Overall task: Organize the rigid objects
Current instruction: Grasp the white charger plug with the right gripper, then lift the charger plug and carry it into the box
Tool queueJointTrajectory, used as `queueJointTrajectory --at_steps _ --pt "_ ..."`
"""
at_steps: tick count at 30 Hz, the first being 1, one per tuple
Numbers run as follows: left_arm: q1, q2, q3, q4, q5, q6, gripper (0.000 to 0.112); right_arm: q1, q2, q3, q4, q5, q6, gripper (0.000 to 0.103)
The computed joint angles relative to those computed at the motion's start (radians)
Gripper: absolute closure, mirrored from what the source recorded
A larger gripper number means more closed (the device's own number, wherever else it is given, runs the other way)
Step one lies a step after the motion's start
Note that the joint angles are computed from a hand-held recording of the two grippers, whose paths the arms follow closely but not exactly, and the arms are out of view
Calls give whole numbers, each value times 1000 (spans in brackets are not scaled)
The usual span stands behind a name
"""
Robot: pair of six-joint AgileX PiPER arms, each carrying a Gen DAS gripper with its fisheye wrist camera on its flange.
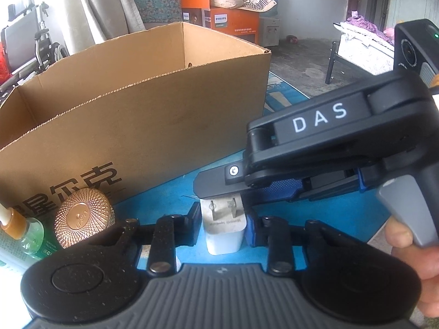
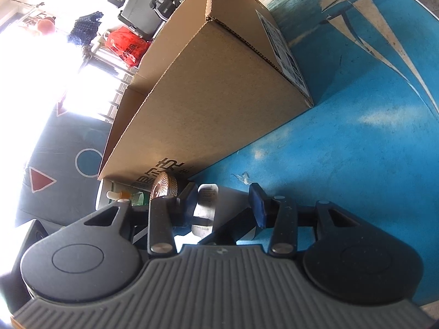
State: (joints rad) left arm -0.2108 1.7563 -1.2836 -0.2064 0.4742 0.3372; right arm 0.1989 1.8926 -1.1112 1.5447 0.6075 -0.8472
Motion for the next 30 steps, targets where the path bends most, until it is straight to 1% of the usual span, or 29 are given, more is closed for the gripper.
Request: queueJointTrajectory --at_steps 6,13,18,21,24,26,28,30 --pt "5 -8 5 -31 8 18 84 1 -15 14 -1 -5 -11 65" --pt "21 -68 57 -84 0 66 84 21 -63 50 12 -30 -27 65" --pt "30 -146 96 -86 -3 68 84 50 -131 77 12 -60 -25 65" --pt "37 -199 92 -65 14 48 84 72 -180 72 0 -77 -13 65" --pt "40 -225 42 -28 43 17 84 92 -216 28 -35 -91 13 65" --pt "37 -224 -11 13 63 -12 84 97 -217 -28 -79 -88 47 65" --pt "43 -206 -76 37 87 -24 84 103 -201 -109 -154 -83 109 64" --pt "57 -162 -177 34 147 -26 84 101 -161 -222 -265 -60 205 64"
